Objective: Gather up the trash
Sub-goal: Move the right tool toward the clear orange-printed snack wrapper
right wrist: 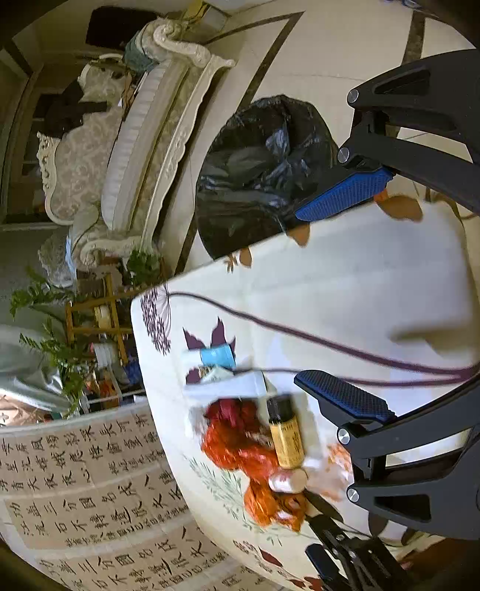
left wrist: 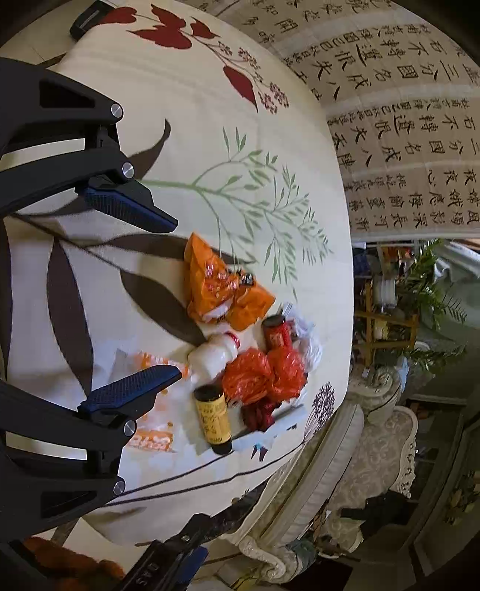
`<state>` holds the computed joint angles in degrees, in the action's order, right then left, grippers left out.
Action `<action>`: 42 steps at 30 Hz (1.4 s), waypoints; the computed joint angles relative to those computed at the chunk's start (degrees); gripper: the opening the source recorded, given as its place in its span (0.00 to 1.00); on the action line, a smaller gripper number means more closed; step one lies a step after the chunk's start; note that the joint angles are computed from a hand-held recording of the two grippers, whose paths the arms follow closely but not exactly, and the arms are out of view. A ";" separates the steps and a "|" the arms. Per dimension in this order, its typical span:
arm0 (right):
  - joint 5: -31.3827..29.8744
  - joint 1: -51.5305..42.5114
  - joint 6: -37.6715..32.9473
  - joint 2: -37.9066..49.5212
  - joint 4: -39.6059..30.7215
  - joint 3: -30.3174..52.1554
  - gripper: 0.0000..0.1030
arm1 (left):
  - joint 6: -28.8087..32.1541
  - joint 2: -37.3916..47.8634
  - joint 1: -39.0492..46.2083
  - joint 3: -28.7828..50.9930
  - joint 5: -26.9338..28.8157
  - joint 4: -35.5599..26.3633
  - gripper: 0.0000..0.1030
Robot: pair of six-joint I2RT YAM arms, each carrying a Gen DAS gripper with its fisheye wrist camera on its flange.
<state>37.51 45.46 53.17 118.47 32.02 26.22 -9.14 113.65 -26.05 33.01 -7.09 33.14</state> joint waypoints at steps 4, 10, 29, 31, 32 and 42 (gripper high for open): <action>-1.51 1.81 -1.67 0.89 0.48 1.92 0.79 | 0.18 -0.48 1.49 -0.84 -0.90 0.27 0.70; -4.64 3.62 -4.98 2.34 2.57 4.82 0.79 | 0.64 -1.41 5.85 -3.26 -1.36 1.72 0.71; -11.08 6.19 -12.61 11.06 -3.11 19.49 0.80 | 2.12 -0.52 20.11 -5.99 2.77 4.79 0.75; -10.85 6.68 -12.84 11.86 -3.82 20.30 0.80 | 2.10 -0.22 20.35 -5.80 3.32 4.60 0.75; -10.15 7.03 -12.67 12.08 -4.75 20.79 0.80 | 2.19 -0.11 20.49 -5.83 3.59 4.72 0.75; -6.51 8.97 -13.34 13.70 -6.40 22.47 0.33 | 2.46 -0.23 19.81 -6.98 4.35 6.02 0.75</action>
